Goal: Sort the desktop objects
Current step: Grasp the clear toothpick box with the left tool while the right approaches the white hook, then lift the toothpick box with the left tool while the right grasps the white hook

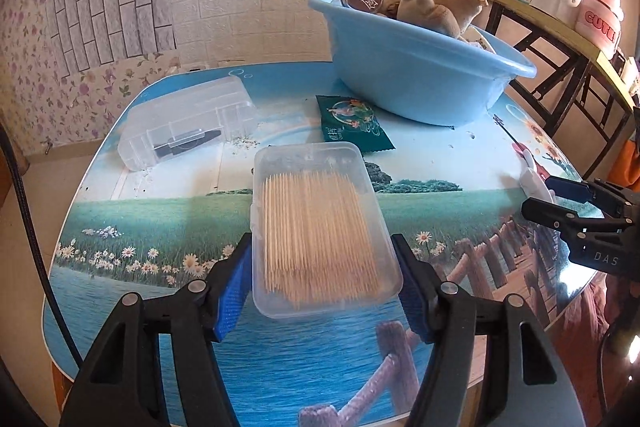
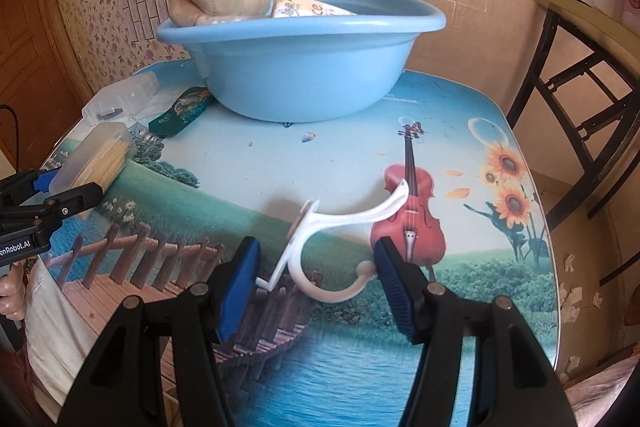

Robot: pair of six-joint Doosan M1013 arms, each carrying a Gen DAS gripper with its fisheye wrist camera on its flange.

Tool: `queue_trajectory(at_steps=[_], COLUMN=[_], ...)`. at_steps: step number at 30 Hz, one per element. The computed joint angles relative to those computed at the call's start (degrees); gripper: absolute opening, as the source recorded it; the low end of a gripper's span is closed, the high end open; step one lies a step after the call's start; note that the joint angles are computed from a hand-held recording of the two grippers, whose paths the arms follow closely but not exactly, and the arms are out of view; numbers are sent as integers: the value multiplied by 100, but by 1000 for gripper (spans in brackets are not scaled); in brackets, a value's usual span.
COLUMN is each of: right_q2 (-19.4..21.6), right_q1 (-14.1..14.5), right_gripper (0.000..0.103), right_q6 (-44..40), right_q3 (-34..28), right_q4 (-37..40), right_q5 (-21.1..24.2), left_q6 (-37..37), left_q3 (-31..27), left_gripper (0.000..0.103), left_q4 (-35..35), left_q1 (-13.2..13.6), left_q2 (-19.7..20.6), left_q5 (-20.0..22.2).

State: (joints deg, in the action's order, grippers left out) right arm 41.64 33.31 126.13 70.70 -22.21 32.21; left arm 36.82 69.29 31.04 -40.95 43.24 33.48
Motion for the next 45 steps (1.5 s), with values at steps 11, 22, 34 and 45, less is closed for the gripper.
queue_trajectory(at_steps=[11, 22, 34, 45], right_q2=[86, 33, 3, -164], right_q1=[27, 33, 27, 63], right_gripper=[94, 43, 16, 15], right_q6=[895, 1185, 755, 1050], right_q3=[-29, 78, 91, 293], right_q4=[-699, -1004, -660, -1068], right_q5=[-37, -246, -382, -690], left_q6=[-247, -468, -471, -887], left_q3=[16, 156, 94, 253], left_gripper=[68, 63, 64, 63], left_q4=[583, 748, 827, 825], left_q1=[-20, 1, -21, 28], left_q2=[57, 3, 39, -68], left_q5=[-66, -363, -270, -511])
